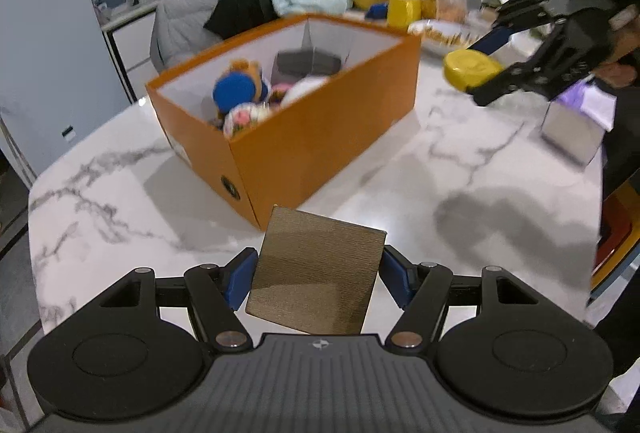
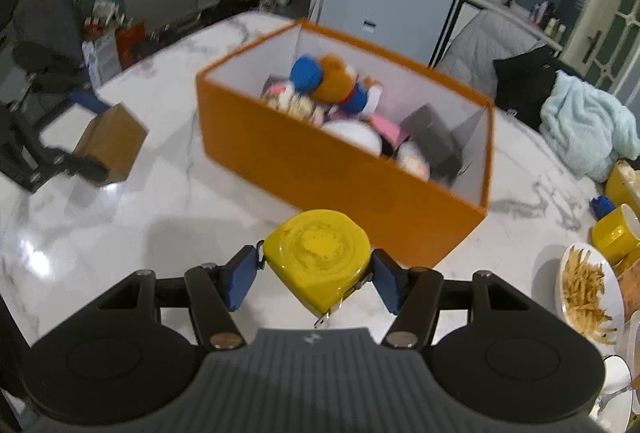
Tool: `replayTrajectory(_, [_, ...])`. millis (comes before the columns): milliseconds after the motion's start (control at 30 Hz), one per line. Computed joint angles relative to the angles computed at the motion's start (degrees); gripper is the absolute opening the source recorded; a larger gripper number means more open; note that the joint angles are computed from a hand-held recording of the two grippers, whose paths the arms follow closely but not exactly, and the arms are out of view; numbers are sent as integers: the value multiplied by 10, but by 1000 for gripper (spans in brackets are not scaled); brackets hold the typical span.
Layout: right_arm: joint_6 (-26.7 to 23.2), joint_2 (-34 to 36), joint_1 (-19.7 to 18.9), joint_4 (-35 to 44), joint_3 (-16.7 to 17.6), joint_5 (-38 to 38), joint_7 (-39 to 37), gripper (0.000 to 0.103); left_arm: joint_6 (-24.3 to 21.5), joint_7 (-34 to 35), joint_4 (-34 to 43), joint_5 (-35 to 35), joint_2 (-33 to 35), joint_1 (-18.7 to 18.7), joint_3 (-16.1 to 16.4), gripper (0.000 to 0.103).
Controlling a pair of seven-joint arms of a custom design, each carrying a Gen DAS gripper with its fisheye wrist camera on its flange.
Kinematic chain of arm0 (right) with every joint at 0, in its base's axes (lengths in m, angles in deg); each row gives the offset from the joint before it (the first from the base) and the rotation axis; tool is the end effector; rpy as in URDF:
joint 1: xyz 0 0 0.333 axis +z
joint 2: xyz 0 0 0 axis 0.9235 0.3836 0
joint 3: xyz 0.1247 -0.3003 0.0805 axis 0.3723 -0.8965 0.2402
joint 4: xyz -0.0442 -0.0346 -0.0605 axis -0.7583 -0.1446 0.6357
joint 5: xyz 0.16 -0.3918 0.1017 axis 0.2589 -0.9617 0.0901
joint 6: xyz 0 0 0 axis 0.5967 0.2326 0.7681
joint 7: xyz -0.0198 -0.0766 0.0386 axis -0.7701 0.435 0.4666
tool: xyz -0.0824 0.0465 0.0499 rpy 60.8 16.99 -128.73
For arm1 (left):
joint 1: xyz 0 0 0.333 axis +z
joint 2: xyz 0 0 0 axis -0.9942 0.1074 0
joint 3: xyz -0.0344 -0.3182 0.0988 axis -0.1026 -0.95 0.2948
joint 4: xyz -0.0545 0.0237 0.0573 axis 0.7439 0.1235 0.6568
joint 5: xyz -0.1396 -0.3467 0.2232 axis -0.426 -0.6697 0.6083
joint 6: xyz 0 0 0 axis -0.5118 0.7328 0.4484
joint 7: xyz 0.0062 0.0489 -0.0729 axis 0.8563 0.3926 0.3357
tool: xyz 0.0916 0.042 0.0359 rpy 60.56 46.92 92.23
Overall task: Organize objects
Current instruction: 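Lift the cube with the left tool while the right tool carries the tape measure to the box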
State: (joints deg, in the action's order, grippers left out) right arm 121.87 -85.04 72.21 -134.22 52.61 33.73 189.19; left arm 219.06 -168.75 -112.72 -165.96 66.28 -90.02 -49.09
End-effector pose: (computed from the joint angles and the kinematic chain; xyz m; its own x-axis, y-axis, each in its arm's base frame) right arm 0.4532 0.2046 0.3684 0.3228 -0.9368 0.1350 -0.6856 -0.3298 -0.6490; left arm 0.4897 -0.0701 0.3264 -0.8202 -0.5639 -0.0964 -0.3637 0.6440 -0.6730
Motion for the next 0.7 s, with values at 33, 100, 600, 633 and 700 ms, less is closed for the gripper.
replayTrajectory(33, [5,-4,-11,1,4,-17,22,64,-5,0,-4,-4,-10,1,2,77])
replayTrajectory(100, [7,-7,-24,3,7,-34,47,64,-12,-8,-8,1,-26,1,5,77])
replayTrajectory(600, [28,53,-4,72,-36,-52,79,64,-14,-8,18,-19,-45,-46,2,77])
replayTrajectory(633, [29,57,-1,80,-41,-61,89,64,-11,-2,27,-22,-38,-50,-3,77])
replayTrajectory(700, [26,64,4,98,-51,-91,118,64,1,19,46,-36,-22,-56,-12,77])
